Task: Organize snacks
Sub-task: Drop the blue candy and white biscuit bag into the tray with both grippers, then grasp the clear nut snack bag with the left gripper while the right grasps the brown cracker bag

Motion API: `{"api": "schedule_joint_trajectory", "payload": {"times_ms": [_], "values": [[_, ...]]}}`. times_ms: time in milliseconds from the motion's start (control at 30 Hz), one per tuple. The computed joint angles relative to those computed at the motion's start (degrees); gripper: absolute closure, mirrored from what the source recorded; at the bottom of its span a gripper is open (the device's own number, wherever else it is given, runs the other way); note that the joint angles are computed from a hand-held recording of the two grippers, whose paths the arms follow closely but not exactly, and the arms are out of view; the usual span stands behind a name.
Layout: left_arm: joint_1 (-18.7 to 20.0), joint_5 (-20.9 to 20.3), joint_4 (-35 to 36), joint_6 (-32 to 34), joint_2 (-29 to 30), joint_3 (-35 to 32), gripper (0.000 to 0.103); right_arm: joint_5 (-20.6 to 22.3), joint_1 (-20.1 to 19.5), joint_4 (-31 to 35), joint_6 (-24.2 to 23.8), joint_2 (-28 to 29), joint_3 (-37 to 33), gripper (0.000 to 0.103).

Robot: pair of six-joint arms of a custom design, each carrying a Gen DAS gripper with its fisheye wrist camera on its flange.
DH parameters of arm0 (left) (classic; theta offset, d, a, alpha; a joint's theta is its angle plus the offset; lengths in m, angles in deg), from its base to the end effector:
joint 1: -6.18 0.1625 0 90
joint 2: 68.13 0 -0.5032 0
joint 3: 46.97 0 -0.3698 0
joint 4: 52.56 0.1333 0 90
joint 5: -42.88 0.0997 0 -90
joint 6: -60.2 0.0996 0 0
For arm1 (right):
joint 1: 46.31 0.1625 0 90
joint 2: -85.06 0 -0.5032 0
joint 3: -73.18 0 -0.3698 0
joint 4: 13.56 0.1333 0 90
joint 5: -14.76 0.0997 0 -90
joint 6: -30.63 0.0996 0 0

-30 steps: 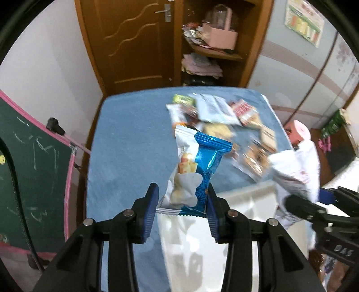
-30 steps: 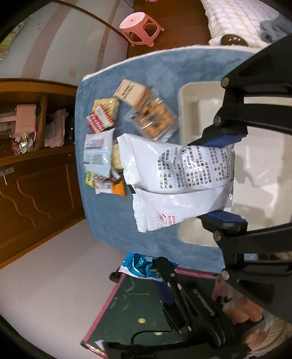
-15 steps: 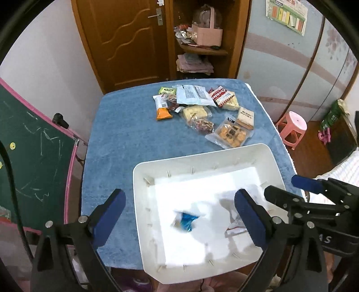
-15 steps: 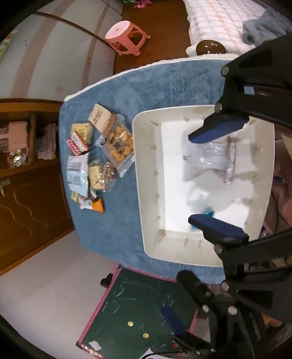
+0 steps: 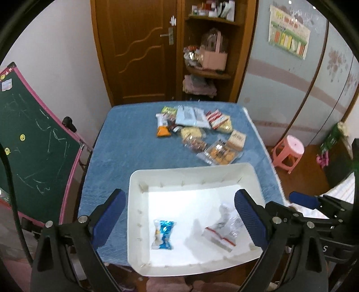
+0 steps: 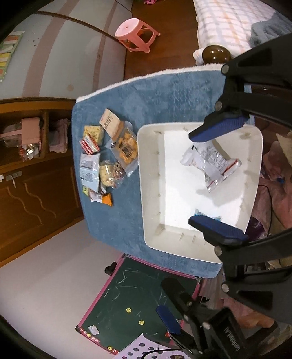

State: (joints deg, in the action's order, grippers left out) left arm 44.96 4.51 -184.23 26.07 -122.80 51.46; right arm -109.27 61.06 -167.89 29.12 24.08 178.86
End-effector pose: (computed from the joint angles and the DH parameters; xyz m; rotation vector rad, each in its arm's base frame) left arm -0.3786 -0.5753 0.2518 0.3701 2.3235 -0.7399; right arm 0.2617 -0.5768 0.2982 0.2849 -2.5358 0.5442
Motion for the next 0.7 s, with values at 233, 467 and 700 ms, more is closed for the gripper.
{"api": "schedule_joint_trajectory", "payload": {"times_ms": [233, 467, 700], "values": [[-0.5, -3.0, 2.1, 0.0, 0.7, -2.6, 0.006, 0.1, -0.5, -4.2, -2.1, -2.4, 1.7, 0.035], [0.6, -4.1, 7.4, 3.4, 4.4, -9.3, 0.006, 2.0, -2.5, -1.9, -0.9, -2.1, -0.9, 0.035], [3.3, -5.5, 5.3, 12.0, 10.2, -17.9, 0.006, -0.2, -3.1, 0.8, -1.8, 0.5, -7.4, 0.035]]}}
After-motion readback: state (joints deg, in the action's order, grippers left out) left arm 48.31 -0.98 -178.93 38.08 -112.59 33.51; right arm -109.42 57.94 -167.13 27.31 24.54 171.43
